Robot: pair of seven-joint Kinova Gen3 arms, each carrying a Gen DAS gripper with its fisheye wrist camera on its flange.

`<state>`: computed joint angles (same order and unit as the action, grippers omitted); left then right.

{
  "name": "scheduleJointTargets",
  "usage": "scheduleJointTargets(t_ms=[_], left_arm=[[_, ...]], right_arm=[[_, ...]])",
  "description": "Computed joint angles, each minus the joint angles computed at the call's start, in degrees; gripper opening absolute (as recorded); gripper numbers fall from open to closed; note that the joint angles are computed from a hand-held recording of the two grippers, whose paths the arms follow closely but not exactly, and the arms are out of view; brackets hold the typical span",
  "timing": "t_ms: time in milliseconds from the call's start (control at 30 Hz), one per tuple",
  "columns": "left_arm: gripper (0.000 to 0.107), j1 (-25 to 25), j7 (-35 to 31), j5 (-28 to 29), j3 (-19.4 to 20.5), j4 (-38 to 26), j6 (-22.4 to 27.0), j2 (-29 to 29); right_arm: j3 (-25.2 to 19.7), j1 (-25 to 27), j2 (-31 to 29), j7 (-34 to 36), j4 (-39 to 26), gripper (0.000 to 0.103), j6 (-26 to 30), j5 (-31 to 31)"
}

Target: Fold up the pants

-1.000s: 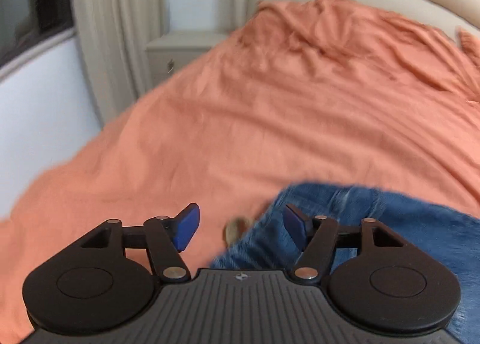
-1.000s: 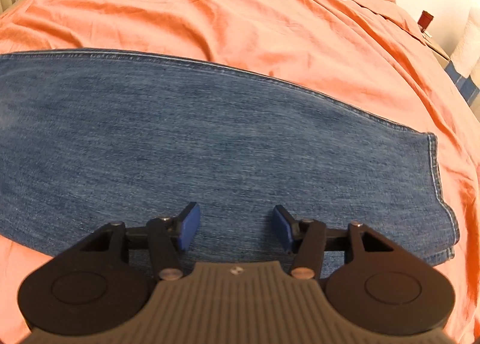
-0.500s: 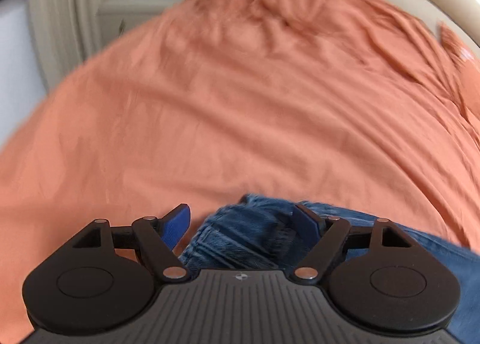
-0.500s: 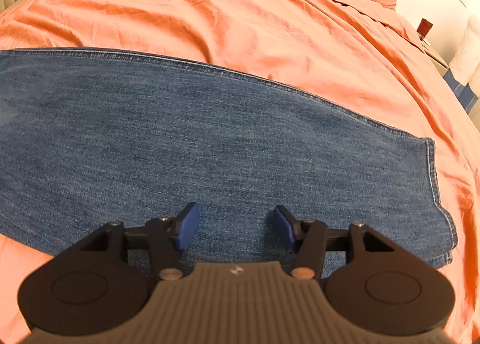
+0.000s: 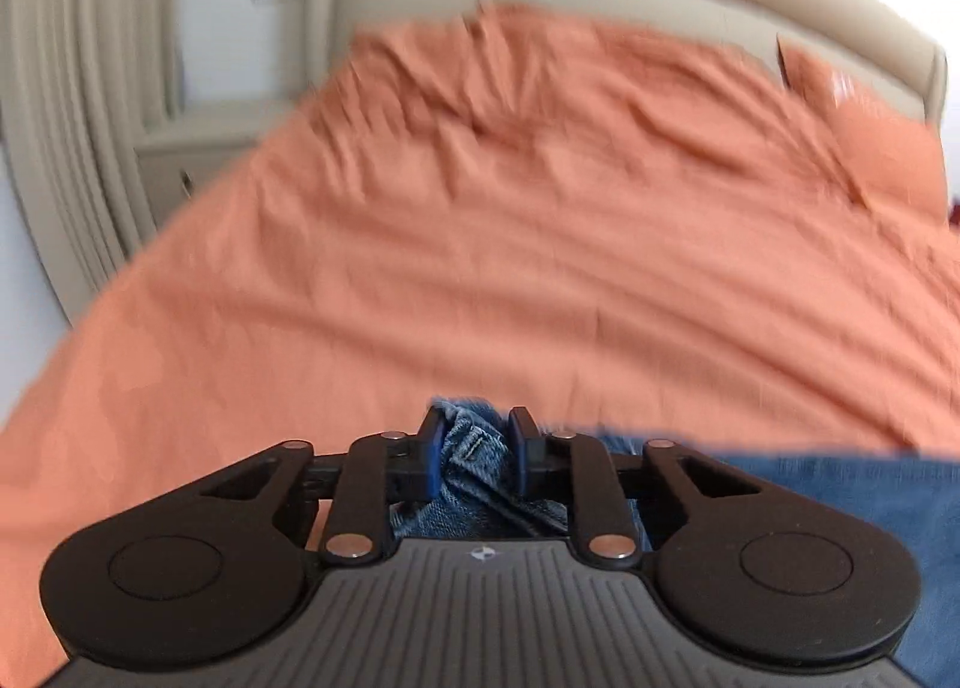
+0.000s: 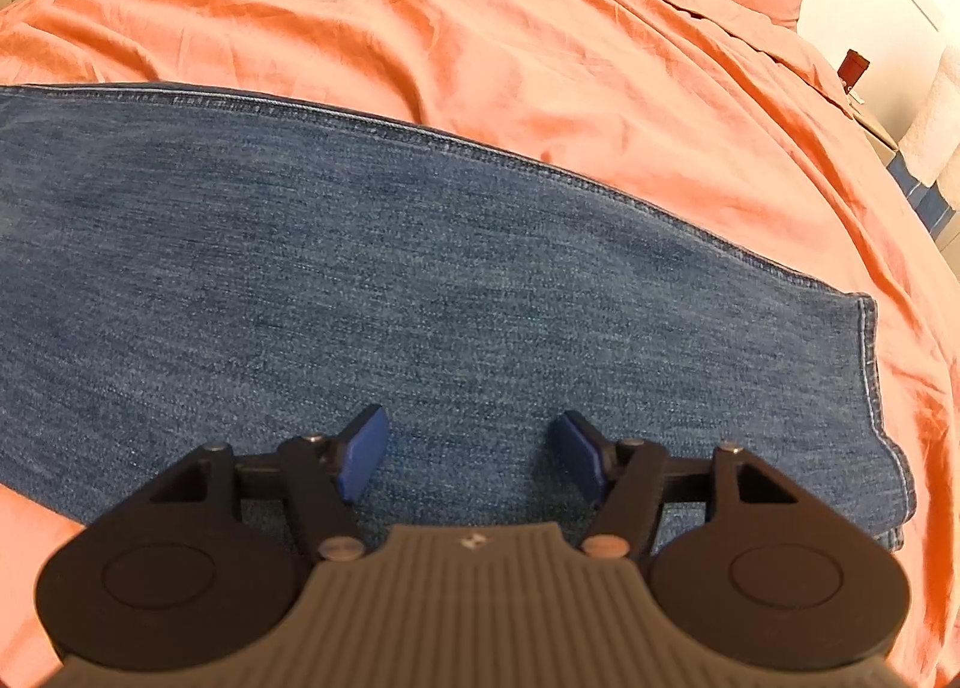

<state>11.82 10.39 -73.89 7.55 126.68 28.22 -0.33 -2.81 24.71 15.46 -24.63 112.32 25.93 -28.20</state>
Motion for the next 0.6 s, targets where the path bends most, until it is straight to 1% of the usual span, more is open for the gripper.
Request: scheduleJointTargets(t_ms=[67, 100, 167, 200, 233, 300, 367, 400, 433, 467, 500, 533, 600], left_arm=[[0.021, -0.1, 1.7, -0.9, -0.1, -1.2, 2.1, 1.3], [0.021, -0.5, 1.4, 0.1, -0.3, -2.0, 2.4, 2.5], [0.020, 1.0, 0.7, 0.3, -0.9, -3.9, 5.5, 6.5], [0.020, 2.1, 0.2, 1.2, -1.8, -4.8, 6.5, 8.2], [0.020, 2.1, 0.3, 2.2, -2.1, -5.1, 6.6, 9.3], [0.021, 2.4, -1.5, 5.1, -3.6, -5.7, 6.3, 10.9], [0.027, 2.7, -3.6, 8.5, -4.3, -5.9, 6.7, 10.8], [0.031, 3.8, -3.7, 9.5, -5.0, -5.8, 7.6, 10.2], [0.039, 4.4, -4.0, 10.2, -5.2, -5.7, 8.4, 9.3], [0.053, 4.6, -4.7, 10.9, -4.6, -6.0, 9.9, 8.5], [0.059, 5.8, -4.5, 10.9, -4.6, -6.2, 12.0, 7.6], [0.064, 6.9, -3.3, 9.8, -4.0, -6.3, 14.0, 6.9], [0.064, 8.2, -3.3, 9.8, -2.1, -6.5, 16.9, 5.0]], right_arm=[[-0.2, 0.8, -0.2, 0.8, 0.2, 0.060, 0.1, -0.7], [0.0, 0.6, -0.1, 0.7, 0.1, 0.060, 0.2, -0.6], [0.3, 0.6, 0.1, 0.4, -0.2, 0.060, 0.4, -0.4], [0.6, 0.6, 0.3, 0.0, -0.5, 0.061, 0.6, -0.4], [0.7, 0.7, 0.6, -0.4, -0.8, 0.063, 1.0, -0.4], [1.1, 0.9, 1.3, -1.3, -1.5, 0.065, 1.6, -0.3], [1.0, 1.7, 1.8, -1.8, -2.4, 0.066, 2.7, -0.8], [0.8, 2.3, 2.0, -1.7, -2.8, 0.066, 3.3, -1.4], [0.7, 3.1, 2.1, -1.6, -3.2, 0.064, 4.1, -2.3], [0.4, 4.3, 2.1, -1.0, -3.7, 0.062, 5.1, -3.6], [0.1, 6.0, 2.1, 0.0, -4.3, 0.062, 6.4, -5.7], [0.2, 7.5, 2.0, 0.8, -4.9, 0.062, 7.8, -7.8], [1.3, 10.0, 2.1, 1.4, -6.2, 0.062, 10.5, -11.2]])
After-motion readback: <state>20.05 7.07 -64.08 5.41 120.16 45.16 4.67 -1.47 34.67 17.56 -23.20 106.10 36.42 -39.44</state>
